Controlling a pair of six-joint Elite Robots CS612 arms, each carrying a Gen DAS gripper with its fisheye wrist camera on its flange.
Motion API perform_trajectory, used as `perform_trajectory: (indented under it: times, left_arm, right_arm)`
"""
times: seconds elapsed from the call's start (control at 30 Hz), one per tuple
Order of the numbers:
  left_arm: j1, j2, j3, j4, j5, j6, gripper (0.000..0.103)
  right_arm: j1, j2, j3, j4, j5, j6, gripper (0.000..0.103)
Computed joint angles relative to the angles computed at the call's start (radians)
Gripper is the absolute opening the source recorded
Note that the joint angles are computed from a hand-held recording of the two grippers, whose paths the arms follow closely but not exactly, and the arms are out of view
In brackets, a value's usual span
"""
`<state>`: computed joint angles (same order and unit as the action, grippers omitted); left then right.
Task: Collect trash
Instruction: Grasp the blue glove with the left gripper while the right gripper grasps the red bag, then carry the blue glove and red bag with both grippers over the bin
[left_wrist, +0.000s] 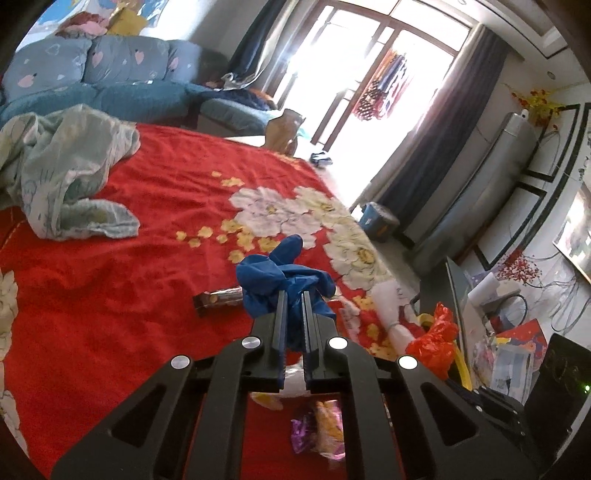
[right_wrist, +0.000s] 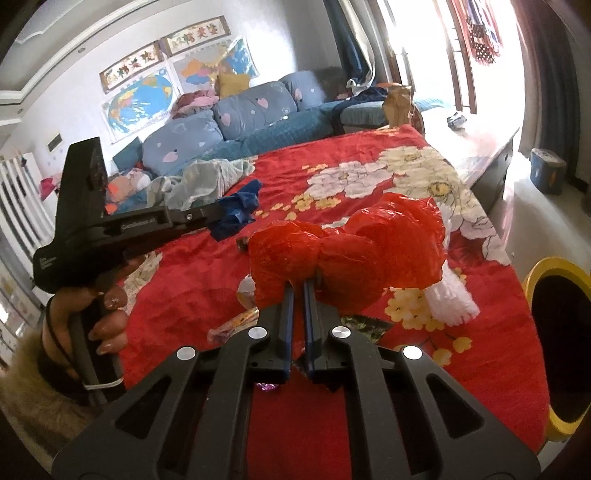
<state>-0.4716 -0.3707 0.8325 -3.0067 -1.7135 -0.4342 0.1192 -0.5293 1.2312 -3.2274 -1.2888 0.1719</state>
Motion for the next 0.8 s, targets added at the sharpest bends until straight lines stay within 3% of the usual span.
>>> perform_trajectory:
  times: [0.8]
  left_arm:
    - [-0.031, -0.038, 0.052, -0.066, -0.043, 0.094, 0.007]
  right_arm:
    - [-0.029, -0.040, 0.063, -0.092, -0.059, 0.052, 0.002]
